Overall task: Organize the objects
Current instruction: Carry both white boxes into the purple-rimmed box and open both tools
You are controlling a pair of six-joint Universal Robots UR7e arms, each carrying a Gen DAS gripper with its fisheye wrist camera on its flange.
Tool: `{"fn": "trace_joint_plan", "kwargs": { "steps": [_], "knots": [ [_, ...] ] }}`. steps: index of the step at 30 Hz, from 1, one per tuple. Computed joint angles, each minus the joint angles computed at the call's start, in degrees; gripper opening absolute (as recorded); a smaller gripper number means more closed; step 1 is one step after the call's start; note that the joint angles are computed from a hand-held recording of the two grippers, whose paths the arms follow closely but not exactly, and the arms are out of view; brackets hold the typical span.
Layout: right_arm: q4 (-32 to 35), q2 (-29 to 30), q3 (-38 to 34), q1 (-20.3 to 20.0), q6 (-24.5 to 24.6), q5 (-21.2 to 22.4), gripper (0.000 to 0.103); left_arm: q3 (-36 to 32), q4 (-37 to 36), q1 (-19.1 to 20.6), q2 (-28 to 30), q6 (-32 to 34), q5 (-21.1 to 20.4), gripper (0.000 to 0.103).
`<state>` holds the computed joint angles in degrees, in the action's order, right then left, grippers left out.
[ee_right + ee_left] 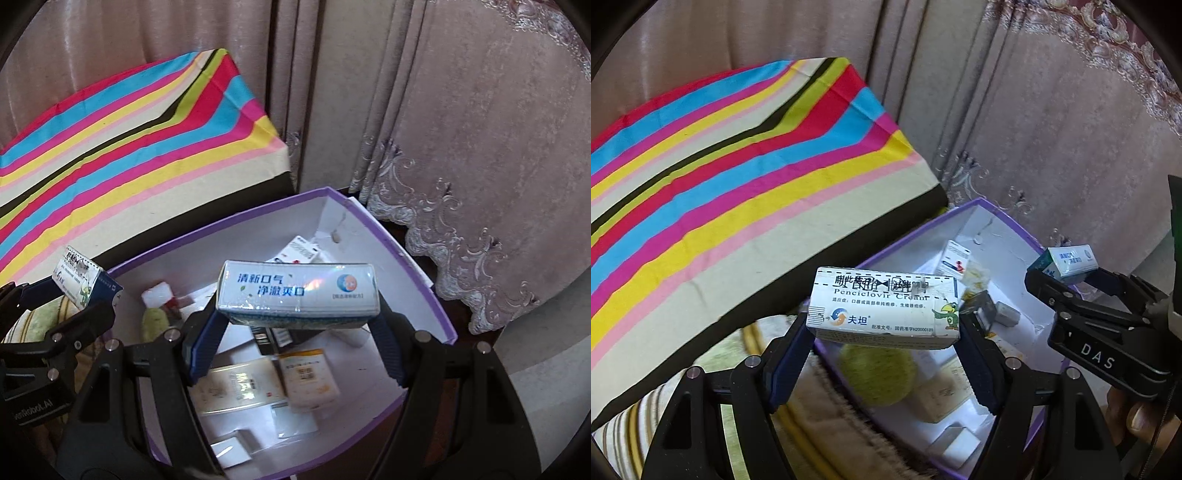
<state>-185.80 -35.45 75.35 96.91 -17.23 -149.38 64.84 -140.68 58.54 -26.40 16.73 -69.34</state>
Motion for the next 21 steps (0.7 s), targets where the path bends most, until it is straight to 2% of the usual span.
{"fn": "trace_joint_plan", "kwargs": {
  "steps": [8, 10, 12, 16, 21],
  "knots": [
    [-1.78, -0.42, -0.09, -0.79, -1.27, -2.33, 0.076, -3.64, 5.18, -0.05, 2.42, -2.96, -3.63, 0.077],
    [-1.81, -0.41, -0.29, -0.94, -1.29, -3.0, 0.078, -4.43, 6.44, 0.09, 2.79, -3.47, -4.55, 0.079],
    [-2.81, -0.05, -0.69, -0.91, -2.05, -3.95, 0.085, -4.97, 7.6, 0.24, 3.0, -4.1, -5.35, 0.082],
    [-4.06, 0.07, -0.63, -0.85, -3.12, -4.39, 0.089, -4.92, 9.41, 0.66, 2.61, -5.9, -6.13, 0.082],
    [-4.11, 0.11, -0.16, -0.22, -3.4, -5.17, 0.089, -4.78, 16.43, 2.02, 0.95, -12.55, -8.67, 0.083]
  ]
}}
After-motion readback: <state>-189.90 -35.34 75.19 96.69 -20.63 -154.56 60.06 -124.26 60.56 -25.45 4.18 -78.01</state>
